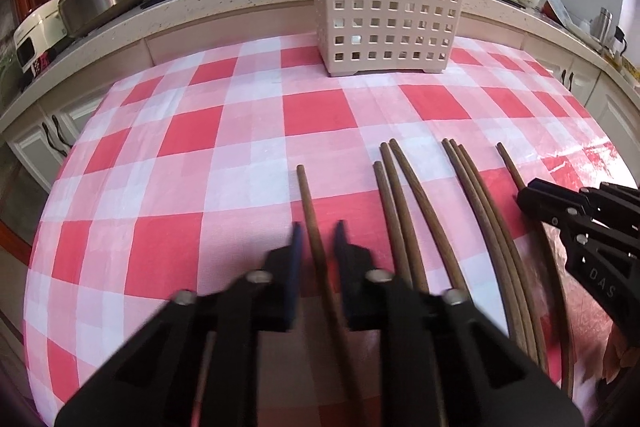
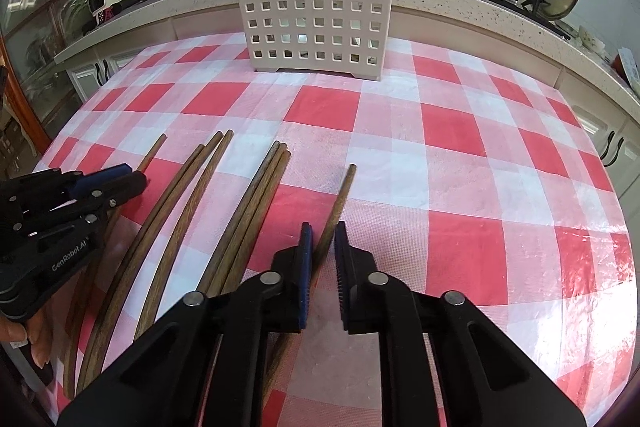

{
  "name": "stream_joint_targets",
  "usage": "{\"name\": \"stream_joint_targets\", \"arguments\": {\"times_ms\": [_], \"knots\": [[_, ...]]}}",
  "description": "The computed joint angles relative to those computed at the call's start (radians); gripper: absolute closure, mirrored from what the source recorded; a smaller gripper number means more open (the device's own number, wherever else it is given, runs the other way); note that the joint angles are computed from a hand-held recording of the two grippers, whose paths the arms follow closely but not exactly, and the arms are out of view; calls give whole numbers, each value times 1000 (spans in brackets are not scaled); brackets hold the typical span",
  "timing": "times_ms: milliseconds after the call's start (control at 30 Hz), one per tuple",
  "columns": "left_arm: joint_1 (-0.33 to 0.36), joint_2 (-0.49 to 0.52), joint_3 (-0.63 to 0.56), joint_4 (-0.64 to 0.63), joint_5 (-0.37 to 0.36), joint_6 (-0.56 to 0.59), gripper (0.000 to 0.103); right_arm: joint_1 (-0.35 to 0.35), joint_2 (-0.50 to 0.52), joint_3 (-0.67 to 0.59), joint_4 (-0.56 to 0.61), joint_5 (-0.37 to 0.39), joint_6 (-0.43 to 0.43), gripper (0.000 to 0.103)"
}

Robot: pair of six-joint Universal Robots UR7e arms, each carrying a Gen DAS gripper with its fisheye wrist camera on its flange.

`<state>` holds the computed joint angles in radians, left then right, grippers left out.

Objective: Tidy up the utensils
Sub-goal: 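Grasp one brown chopstick with the right tool while the left tool grasps another, then lift both chopsticks upright and lower them into the white basket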

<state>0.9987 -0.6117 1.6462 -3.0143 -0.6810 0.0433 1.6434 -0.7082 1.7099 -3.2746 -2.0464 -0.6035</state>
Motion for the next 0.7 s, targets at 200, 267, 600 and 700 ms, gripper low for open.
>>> {"name": "stream_joint_targets", "arguments": {"times_ms": [200,267,600,700], "knots": [[10,-22,15,-1,-55,-28,97,-8,-13,9,6,23,22,96],[16,-37,24,4,-92,-50,97,-13,-20,17,-1,40,31,96],[-11,-80,72,-132,-139,-1,97,-10,-59,68,-105,144,37,96],[-32,-99,92,-205,-136,35,97,2,-76,84,-157,171,22,96]]}}
